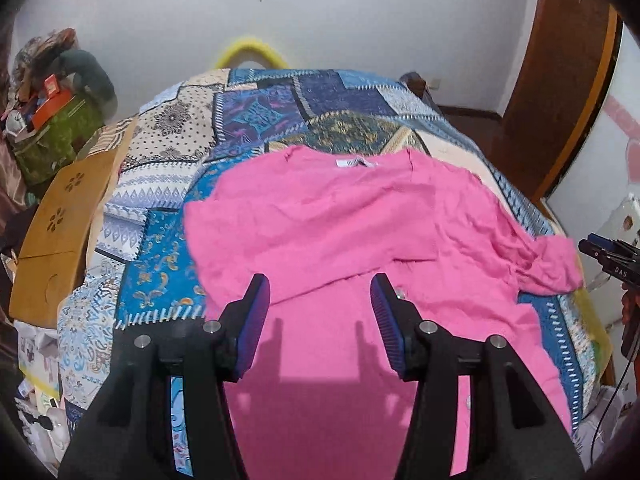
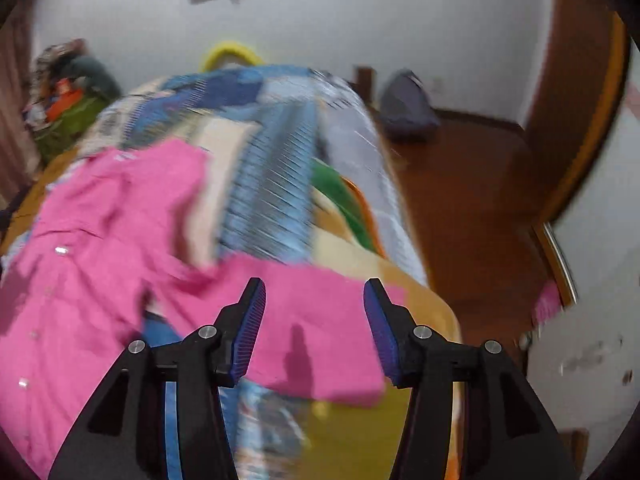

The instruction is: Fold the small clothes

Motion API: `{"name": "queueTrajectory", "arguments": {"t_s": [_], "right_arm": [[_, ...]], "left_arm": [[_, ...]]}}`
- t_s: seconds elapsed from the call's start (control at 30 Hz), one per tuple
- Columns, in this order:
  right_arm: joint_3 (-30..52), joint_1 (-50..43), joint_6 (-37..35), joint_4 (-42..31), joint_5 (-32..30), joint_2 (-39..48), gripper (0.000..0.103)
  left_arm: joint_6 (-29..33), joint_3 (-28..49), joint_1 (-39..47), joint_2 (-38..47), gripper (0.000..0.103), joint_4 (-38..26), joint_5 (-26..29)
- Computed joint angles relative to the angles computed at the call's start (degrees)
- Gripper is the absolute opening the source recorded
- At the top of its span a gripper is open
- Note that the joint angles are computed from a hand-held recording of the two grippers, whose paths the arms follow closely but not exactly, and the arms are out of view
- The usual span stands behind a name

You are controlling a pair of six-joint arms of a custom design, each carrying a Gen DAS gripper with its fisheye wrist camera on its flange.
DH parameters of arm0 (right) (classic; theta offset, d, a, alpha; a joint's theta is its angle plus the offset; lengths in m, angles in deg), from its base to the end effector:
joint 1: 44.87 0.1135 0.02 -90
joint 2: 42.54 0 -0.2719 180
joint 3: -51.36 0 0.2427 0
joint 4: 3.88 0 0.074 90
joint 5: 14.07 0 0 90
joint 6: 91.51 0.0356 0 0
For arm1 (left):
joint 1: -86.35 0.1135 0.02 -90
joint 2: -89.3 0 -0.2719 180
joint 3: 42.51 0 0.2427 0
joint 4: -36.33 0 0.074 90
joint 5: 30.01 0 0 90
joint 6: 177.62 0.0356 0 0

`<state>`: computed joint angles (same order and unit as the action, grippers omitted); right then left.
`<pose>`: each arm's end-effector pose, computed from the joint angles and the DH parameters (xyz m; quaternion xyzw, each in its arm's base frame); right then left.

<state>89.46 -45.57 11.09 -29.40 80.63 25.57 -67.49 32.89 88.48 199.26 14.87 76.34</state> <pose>0.1907 -0.0052 0.1542 0.1226 0.9465 -0.0083 0.2985 0.3733 0.0039 0.1417 0.1891 0.9285 -0.0776 0.3100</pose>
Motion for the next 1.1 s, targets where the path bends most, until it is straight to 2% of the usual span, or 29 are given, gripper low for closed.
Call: {"name": "queueTrajectory", "arguments": {"t_s": [0.1,0.23,0.33,0.43,0.47,0.5,0.7,0.83,0.97,1.1], "right_arm": [[-2.2,-5.1,-0.9,5.0,-2.6,4.9,0.047],[-2.2,-7.4,-0.5,12.0,-4.1,13.8,0.047],[-3.7,-10.1,-0.1,14.3,-8.3,13.7,0.046],[-4.5,-11.9,0.1,15.1,-11.9,12.9,0.028],[-4.4,-11.9,0.1,14.5,-12.2,12.2,0.015],[-4.3,-12.2,-0.2,13.2,-12.8,10.8,0.007],[-0.2,-5.8,-0.2,2.6,-10.4,1.8,0.006],[7.4,2.4,2.0,-4.2,-8.4,-2.1,0.006],[17.6,12.6,3.7,-7.1,-3.6,0.2,0.006],[28.8,21.0,3.5,-7.5,0.4,8.0,0.006]], "left_arm": [[-0.4,0.1,-0.9,1.3,0.052,0.1,-0.6],[-0.9,0.6,-1.5,2.7,0.052,0.2,-1.4],[-0.9,0.9,-1.4,3.2,0.052,0.1,-1.9],[-0.9,1.0,-1.2,3.4,0.052,0.2,-2.3],[-0.9,1.0,-1.2,3.3,0.052,0.2,-2.3],[-1.0,1.0,-1.1,3.1,0.052,0.2,-2.1],[-1.0,0.3,-0.4,1.6,0.052,0.7,-1.3],[-0.9,0.0,0.7,0.1,0.052,0.5,0.0],[0.3,-0.6,2.9,-1.4,0.052,0.6,1.6],[2.2,-0.1,5.9,-2.0,0.052,-0.3,3.2]]}}
